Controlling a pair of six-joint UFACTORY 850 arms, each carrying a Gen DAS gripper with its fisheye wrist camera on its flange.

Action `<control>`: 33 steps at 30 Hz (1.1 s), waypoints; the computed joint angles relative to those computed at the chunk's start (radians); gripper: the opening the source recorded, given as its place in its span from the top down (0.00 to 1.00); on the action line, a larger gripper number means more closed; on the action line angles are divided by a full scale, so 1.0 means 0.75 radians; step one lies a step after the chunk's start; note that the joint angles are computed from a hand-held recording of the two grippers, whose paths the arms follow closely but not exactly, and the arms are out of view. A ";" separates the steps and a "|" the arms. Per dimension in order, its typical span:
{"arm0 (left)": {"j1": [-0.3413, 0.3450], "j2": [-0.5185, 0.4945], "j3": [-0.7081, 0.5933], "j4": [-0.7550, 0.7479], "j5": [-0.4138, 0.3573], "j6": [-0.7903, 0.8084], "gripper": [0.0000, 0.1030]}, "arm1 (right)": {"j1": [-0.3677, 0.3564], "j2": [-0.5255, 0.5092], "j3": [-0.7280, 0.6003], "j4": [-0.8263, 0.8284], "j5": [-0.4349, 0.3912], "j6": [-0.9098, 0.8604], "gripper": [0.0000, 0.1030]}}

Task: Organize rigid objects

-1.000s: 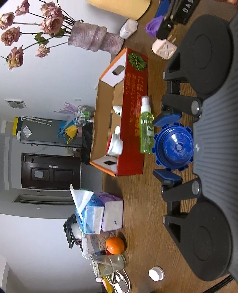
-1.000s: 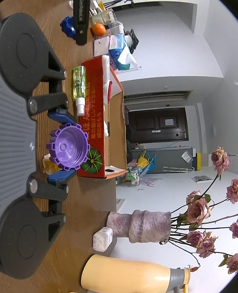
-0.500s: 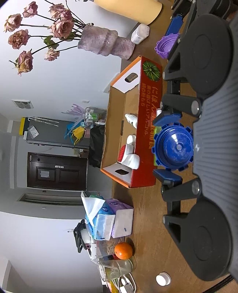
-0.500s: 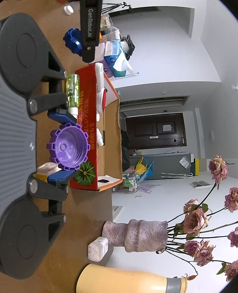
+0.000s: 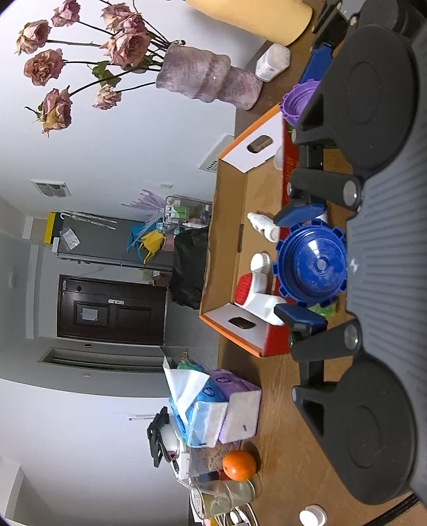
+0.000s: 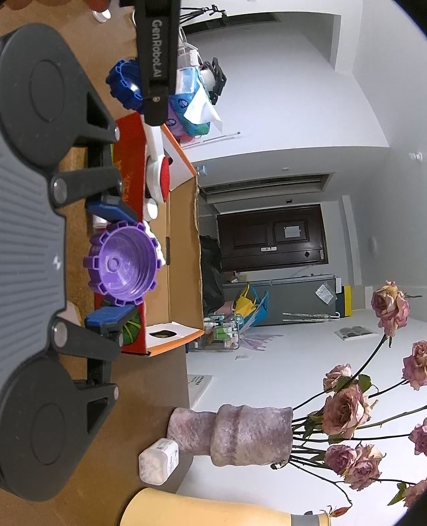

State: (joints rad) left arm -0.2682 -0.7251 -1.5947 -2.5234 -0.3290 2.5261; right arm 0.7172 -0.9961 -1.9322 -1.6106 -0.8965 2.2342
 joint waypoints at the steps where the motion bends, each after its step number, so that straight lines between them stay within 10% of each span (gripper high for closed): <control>1: -0.002 -0.010 -0.017 0.003 0.000 -0.007 0.48 | -0.005 -0.005 -0.007 -0.001 0.005 -0.003 0.50; 33: -0.047 -0.366 -0.607 0.575 0.159 -0.638 0.48 | -0.140 -0.229 -0.409 0.073 0.106 -0.242 0.50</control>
